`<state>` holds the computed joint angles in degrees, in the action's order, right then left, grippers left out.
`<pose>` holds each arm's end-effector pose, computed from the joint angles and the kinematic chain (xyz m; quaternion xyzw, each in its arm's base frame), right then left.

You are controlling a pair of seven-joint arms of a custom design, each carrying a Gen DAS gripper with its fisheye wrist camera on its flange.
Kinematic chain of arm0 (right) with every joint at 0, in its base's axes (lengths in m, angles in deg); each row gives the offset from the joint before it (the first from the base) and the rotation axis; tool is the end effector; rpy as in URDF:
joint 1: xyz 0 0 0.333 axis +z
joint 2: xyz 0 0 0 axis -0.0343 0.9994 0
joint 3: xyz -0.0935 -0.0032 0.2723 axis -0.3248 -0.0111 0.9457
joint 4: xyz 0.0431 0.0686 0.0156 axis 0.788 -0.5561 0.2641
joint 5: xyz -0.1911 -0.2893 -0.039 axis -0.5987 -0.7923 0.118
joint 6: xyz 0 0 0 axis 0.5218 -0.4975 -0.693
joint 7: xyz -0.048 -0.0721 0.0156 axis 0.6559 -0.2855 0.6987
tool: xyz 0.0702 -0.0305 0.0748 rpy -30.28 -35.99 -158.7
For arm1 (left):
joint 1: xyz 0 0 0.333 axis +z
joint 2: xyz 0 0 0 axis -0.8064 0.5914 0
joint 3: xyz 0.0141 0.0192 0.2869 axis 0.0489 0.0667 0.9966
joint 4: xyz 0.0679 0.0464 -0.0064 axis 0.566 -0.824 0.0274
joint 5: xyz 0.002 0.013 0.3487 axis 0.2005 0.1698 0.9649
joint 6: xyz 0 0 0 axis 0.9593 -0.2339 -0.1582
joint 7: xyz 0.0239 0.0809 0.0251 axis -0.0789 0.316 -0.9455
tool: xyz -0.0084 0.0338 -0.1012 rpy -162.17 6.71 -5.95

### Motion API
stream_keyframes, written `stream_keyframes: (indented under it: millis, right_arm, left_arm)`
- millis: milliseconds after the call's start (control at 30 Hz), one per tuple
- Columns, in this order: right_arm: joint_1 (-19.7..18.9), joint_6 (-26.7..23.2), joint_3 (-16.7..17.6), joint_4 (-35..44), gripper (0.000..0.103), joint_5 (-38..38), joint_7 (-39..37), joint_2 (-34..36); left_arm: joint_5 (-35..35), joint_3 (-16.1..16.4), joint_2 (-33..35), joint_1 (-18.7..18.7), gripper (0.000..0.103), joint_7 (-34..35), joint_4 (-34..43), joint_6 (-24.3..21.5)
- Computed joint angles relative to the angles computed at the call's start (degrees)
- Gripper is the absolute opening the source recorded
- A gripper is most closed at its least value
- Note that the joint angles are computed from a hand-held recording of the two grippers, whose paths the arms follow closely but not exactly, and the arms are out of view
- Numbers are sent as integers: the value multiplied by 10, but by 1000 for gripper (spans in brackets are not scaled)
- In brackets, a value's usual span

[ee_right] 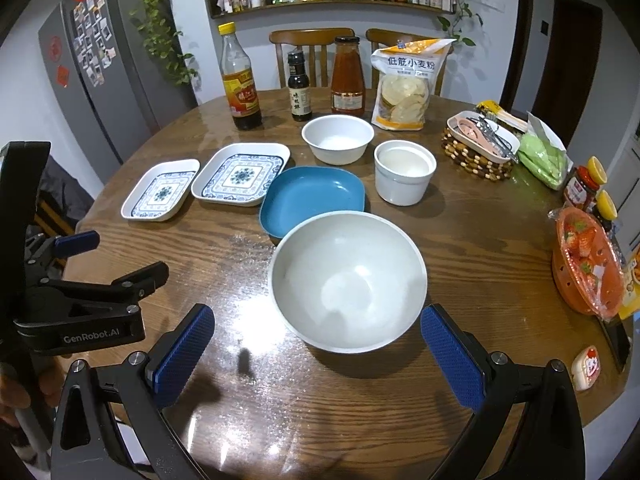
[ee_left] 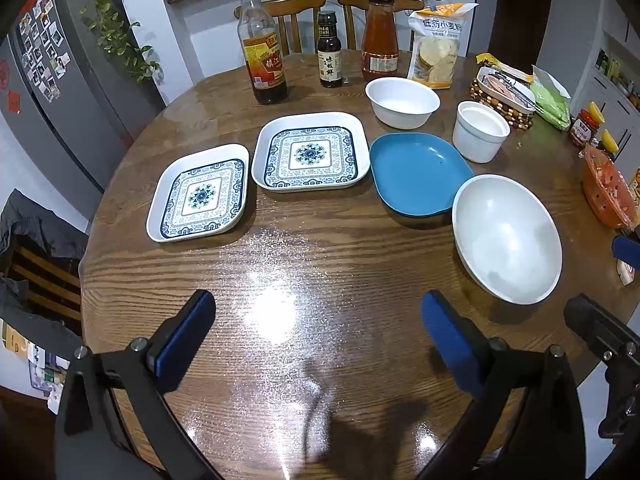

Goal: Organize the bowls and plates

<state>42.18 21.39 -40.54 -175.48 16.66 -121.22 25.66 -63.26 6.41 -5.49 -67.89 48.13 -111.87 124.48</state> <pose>0.3402 0.4348 0.4748 -0.4288 0.8385 -0.2821 0.1829 0.4860 -0.2367 0.4669 -0.3147 0.9027 -0.2590 0.1377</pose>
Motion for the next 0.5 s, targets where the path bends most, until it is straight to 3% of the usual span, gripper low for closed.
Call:
stream_keyframes:
  millis: [500]
  right_arm:
    - [-5, 11, 0, -6, 103, 5, -4, -4]
  left_arm:
    - [21, -3, 10, 0, 103, -13, 10, -7]
